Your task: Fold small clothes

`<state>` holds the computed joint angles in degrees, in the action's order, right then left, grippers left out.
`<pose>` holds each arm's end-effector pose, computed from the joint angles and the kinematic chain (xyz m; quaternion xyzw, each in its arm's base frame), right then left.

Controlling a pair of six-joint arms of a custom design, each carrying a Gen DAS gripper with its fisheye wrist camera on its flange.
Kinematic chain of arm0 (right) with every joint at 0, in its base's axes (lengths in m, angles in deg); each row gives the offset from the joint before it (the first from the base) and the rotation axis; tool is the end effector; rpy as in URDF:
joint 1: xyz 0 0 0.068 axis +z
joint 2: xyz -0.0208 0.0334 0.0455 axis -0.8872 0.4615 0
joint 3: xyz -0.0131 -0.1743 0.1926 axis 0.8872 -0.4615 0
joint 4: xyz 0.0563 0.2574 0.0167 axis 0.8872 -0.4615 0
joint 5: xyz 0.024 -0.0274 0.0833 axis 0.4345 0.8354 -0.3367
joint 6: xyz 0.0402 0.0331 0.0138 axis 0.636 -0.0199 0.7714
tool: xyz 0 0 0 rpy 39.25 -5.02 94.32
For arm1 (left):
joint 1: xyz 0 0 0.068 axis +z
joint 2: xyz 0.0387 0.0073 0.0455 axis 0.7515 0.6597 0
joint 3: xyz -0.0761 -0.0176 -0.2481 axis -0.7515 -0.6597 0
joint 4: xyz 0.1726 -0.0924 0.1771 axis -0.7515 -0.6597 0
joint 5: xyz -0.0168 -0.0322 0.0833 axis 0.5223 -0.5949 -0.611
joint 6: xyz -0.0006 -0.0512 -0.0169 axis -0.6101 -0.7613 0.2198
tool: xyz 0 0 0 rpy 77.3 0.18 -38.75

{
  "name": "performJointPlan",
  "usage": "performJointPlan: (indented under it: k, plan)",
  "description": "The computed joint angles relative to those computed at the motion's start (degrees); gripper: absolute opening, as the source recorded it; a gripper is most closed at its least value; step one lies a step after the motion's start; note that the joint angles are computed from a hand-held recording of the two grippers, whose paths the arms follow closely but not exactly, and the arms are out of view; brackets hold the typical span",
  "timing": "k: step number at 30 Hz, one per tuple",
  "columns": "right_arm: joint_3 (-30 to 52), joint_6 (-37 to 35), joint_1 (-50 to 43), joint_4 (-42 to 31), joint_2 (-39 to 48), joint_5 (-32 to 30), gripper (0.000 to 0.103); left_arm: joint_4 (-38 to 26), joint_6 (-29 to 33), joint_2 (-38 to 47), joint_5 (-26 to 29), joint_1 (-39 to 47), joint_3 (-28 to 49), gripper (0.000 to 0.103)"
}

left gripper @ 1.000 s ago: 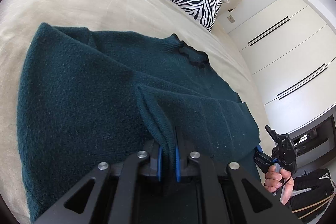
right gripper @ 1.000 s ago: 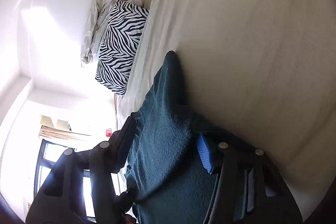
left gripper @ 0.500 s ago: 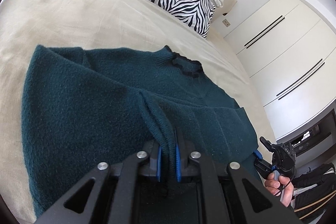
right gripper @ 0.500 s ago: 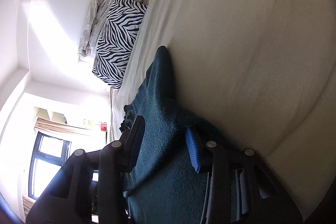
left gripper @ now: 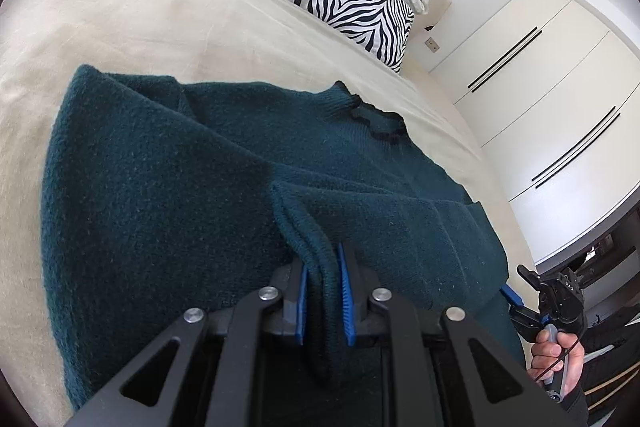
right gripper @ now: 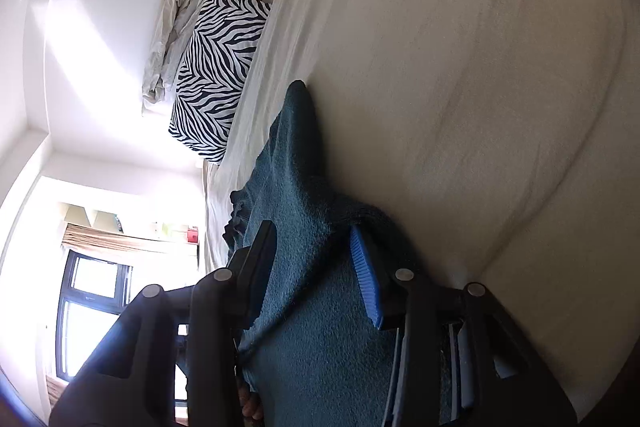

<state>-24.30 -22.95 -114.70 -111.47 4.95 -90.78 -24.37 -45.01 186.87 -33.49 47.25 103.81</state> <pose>0.1079 -0.0912 0.1210 0.4282 0.7625 0.3937 0.2831 0.3416 -0.0319 0.1120 0.0648 0.8989 -0.3479 0.2582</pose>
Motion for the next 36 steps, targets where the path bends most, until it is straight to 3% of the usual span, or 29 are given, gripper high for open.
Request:
performJointPlan:
  k: [3, 6, 10, 14, 18, 31, 36]
  plan:
    - [5.3, -10.6, -5.2, -17.0, -2.8, 1.2, 0.04, 0.4, -0.3, 0.6, 0.7, 0.3, 0.2, 0.017]
    - [10.7, -15.7, -7.1, -24.3, -4.0, -0.3, 0.045, 0.6, -0.2, 0.6, 0.3, 0.1, 0.1, 0.017]
    - [13.2, -3.6, 3.6, -12.7, -0.2, -1.8, 0.05, 1.0, -0.2, 0.1, -0.4, -0.2, -0.5, 0.017]
    - [13.7, 7.5, 15.2, 3.2, 11.9, 2.1, 0.05, 1.0, -0.2, 0.2, -0.1, -0.1, -0.5, 0.017]
    - [13.8, 10.0, 16.6, 12.4, 21.2, 3.9, 0.048, 2.0, -0.4, 0.5, 0.3, -0.1, -0.8, 0.017]
    - [27.5, 20.2, 18.5, 25.8, 41.6, 5.4, 0.049, 4.4, -0.8, 0.7, 1.4, 0.4, -2.2, 0.017]
    - [26.0, 20.0, 19.6, 26.7, 40.0, 5.8, 0.049, 4.4, -0.6, 0.9, 2.1, 0.9, -2.2, 0.017]
